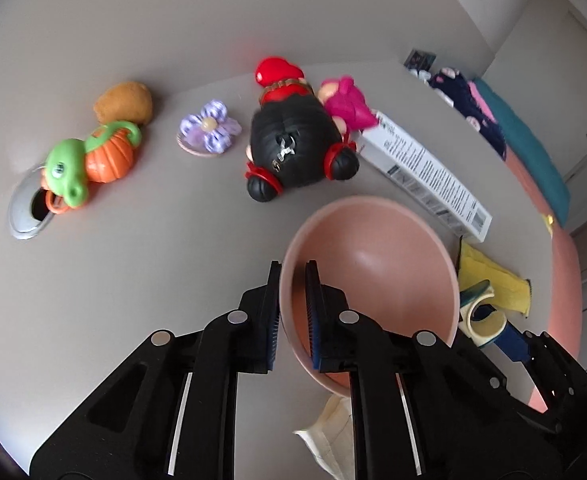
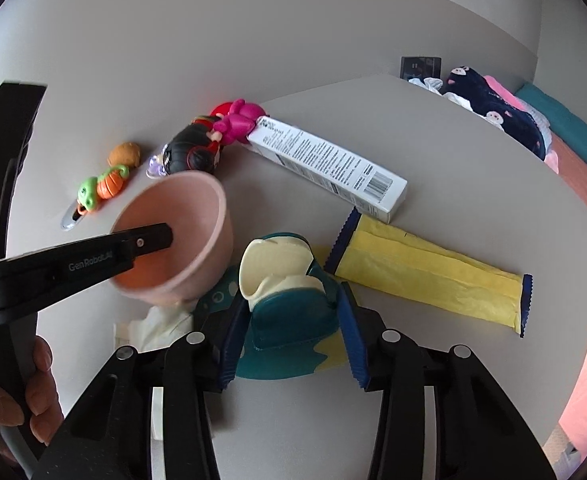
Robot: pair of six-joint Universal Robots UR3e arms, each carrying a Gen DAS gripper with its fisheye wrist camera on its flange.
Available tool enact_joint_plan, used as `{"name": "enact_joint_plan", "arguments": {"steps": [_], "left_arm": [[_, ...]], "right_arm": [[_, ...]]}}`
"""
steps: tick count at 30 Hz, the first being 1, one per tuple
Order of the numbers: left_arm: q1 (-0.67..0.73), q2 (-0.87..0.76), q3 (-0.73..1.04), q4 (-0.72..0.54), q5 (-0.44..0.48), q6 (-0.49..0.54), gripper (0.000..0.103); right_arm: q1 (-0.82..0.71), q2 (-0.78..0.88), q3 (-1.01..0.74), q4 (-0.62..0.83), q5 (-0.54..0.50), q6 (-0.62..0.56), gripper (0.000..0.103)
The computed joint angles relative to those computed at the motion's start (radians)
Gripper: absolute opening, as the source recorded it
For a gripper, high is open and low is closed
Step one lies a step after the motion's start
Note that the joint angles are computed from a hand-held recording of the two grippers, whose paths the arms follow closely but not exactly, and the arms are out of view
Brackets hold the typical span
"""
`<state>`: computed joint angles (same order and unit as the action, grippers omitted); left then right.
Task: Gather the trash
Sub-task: 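Grasp the pink bowl rim with the left tool while the right tool grasps the teal cup holder, then carry the pink bowl and teal holder to the bin and release both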
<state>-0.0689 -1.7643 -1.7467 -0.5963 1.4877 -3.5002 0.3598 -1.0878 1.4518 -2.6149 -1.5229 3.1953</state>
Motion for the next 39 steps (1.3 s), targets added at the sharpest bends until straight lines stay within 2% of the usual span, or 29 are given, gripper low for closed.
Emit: {"name": "enact_joint_plan", "arguments": {"steps": [3,12,18,26,29,33,37,39], "left_arm": [[-0.006,0.075,-0.028,-0.013,0.012,0.008,0.011],[-0.065,0.197,0.031,-0.130,0.099,-0.003,0.011],[-0.205,0.142,0.180,-0.204,0.189,-0.041,0.011],[-0.445,-0.036,0.420,-0.277,0.285,-0.108,0.011],[-0.526,-0.123,0.530,-0.308,0.300,-0.121,0.011],[-0.633,-0.280,0.744,-0.393,0.325,-0.128,0.011],[-0.724,-0.470,1.019,-0.501,0.323,-0.127,0.011],[-0.759,-0.570,1.176,-0.571,0.321,-0.123,0.011]], "right_arm": [[-0.019,-0.042,0.033,-0.019,0.031,0.002,0.045],[-0.113,-0.238,0.182,-0.065,0.154,0.028,0.044],[-0.224,-0.421,0.322,-0.069,0.236,0.010,0.044],[-0.538,-0.757,0.546,0.069,0.421,-0.115,0.044],[-0.718,-0.908,0.625,0.191,0.523,-0.204,0.044],[-0.994,-1.101,0.673,0.459,0.664,-0.397,0.044],[-1.338,-1.287,0.649,0.930,0.798,-0.738,0.044],[-1.480,-1.333,0.614,1.149,0.829,-0.910,0.044]]}}
